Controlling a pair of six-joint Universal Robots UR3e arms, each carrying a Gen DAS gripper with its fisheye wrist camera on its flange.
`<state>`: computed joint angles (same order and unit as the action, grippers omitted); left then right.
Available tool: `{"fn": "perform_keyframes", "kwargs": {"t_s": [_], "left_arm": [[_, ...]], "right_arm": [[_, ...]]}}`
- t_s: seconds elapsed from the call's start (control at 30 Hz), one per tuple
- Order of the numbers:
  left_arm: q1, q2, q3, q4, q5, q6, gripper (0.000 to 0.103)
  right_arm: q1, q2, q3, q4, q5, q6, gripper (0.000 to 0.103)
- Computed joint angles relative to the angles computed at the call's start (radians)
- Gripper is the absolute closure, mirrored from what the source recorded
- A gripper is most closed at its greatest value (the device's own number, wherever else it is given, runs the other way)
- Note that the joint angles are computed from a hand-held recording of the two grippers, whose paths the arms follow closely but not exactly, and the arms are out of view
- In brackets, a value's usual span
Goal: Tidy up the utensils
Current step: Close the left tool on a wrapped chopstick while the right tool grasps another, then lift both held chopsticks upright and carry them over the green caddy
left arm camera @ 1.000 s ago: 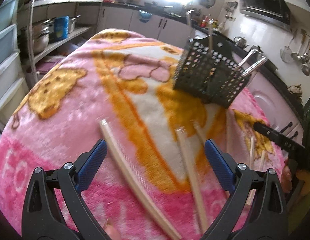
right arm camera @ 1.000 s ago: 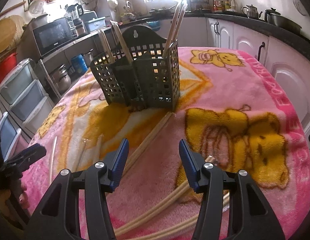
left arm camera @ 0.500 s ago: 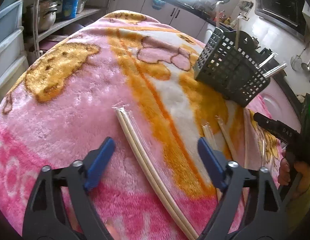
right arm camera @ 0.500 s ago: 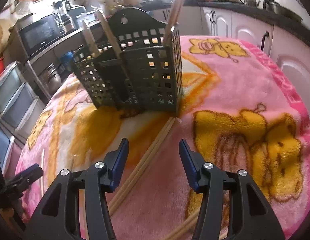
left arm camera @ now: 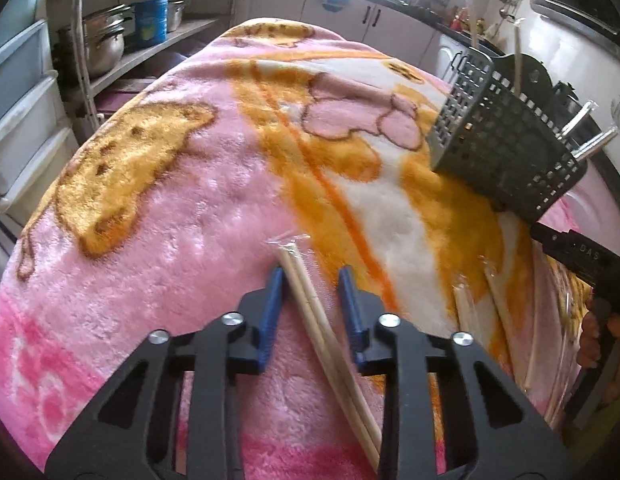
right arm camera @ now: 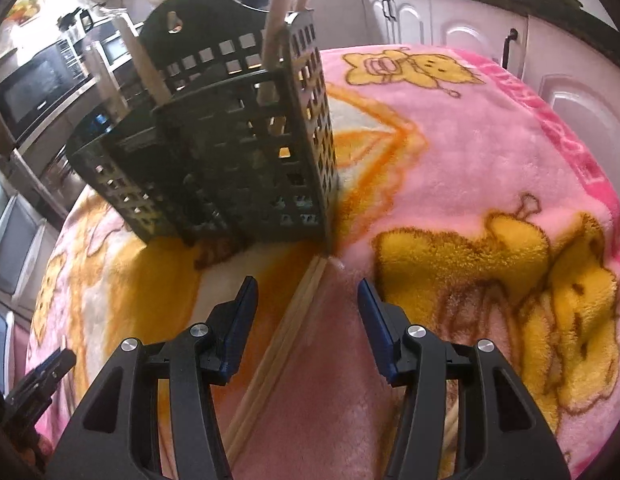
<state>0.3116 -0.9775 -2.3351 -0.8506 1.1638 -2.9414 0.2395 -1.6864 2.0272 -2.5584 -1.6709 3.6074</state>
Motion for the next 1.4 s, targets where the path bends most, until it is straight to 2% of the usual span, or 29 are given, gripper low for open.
{"fn": "perform_keyframes", "kwargs": {"t_s": [0.13,0.2,0.27,0.33,0.4,0.7,0.9,1.07,1.4], "left_arm": [[0.007,-0.011,0.016,-0.012,-0.009,0.002,0.090],[0.012,-0.012,0.021,-0.017,-0.016,0.007,0.093],[0.016,-0.015,0.024,-0.020,-0.025,0.011,0.096],[0.016,-0.019,0.028,-0.021,-0.033,0.011,0.098],[0.011,-0.023,0.033,-0.020,-0.041,0.011,0.099],[-0.010,-0.019,0.078,-0.042,-0.088,0.014,0.101],[0.015,0.012,0.142,-0.119,-0.177,0.029,0.101],[0.035,0.034,0.208,-0.175,-0.249,0.043,0.102],[-0.004,-0.003,0.325,-0.163,-0.294,-0.001,0.102]], "right_arm": [[0.001,0.046,-0.022,-0.008,-0.021,0.020,0.063],[0.009,0.067,-0.034,-0.001,-0.049,0.017,0.072],[0.012,0.072,-0.035,0.003,-0.066,0.006,0.077],[0.002,0.064,-0.032,0.012,-0.057,-0.011,0.082],[-0.011,0.046,-0.015,0.010,-0.041,-0.019,0.092],[-0.229,-0.214,0.154,0.020,0.275,-0.104,0.097],[-0.310,-0.374,0.161,0.111,0.403,-0.175,0.098],[-0.294,-0.431,0.107,0.152,0.424,-0.199,0.098],[-0.293,-0.542,0.050,0.201,0.464,-0.259,0.098]]}}
